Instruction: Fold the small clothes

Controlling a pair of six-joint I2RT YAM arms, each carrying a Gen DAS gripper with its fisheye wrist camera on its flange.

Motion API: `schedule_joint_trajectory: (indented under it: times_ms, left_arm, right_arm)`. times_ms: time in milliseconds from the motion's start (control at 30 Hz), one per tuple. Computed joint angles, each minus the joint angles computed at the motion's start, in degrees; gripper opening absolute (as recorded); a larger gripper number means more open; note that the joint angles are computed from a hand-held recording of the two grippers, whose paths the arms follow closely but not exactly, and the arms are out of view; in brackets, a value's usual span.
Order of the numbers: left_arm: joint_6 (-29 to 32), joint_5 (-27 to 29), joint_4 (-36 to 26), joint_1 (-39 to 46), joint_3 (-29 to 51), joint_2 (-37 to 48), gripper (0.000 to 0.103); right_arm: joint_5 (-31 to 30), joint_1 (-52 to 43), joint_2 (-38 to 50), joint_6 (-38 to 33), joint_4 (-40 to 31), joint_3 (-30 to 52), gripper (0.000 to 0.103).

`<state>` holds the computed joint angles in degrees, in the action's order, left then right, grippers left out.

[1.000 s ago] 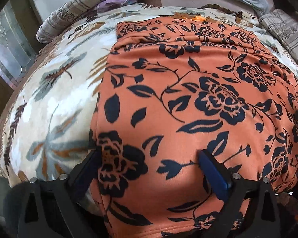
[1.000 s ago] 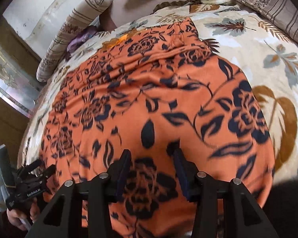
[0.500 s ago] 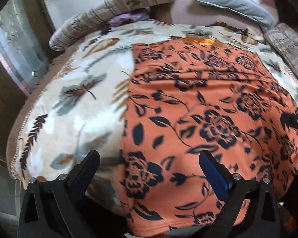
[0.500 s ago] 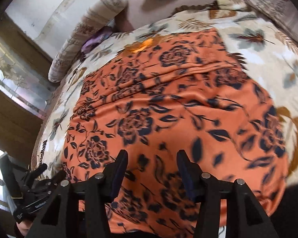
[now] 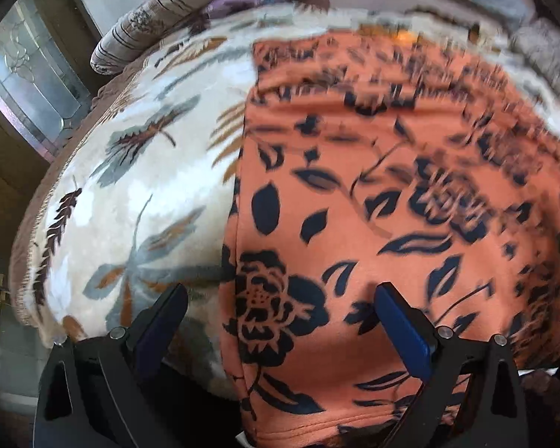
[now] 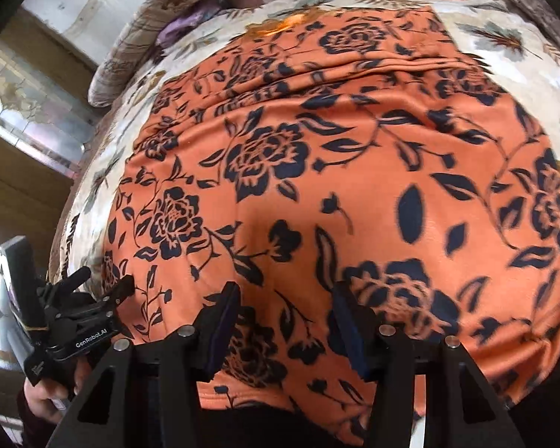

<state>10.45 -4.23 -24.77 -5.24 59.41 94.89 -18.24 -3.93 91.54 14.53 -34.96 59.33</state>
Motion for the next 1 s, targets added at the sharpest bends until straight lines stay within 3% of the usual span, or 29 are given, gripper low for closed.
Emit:
schedule_joint_trajectory:
  times_ms: [100,233,467,633,767,867,1000]
  left_arm:
    - [0.24,3.84,3.69,0.96,-2.28,-3.23,0.1]
    - [1.76,6.7,9.1,1.31,-5.35,-3.07,0.1]
    - [3.29,9.45,7.17,1.65,-2.44,2.82,0.103]
    - [4.4,12.24,5.25,3.06,-0.98,3.46,0.103]
    - [3.37,15.91,9.22,5.33,-3.39,-0.51,0.103]
    - [2.56,13.43,12.14,4.36,-4.27,-0.8,0.103]
    - [3.55,7.71,8.03,2.05,0.01,5.01,0.103]
  right_arm:
    - [4.97,-1.03,-1.0,0.74,-0.54,2.7,0.055]
    - [10.92,-3.29,4.12,4.25,-1.55,9.22,0.055]
    - [12.45,-4.45,13.37,11.34,-2.67,14.04,0.057]
    - [17.56,-0.63,15.67,5.61,-11.83,19.83,0.058]
    - [15.42,-0.59,17.89,7.38,-17.53,26.56,0.058]
    - [17.21,1.82,20.78,7.67,-15.67,32.91,0.058]
    - [15.86,5.3,29.88,5.22,-13.51,45.61,0.058]
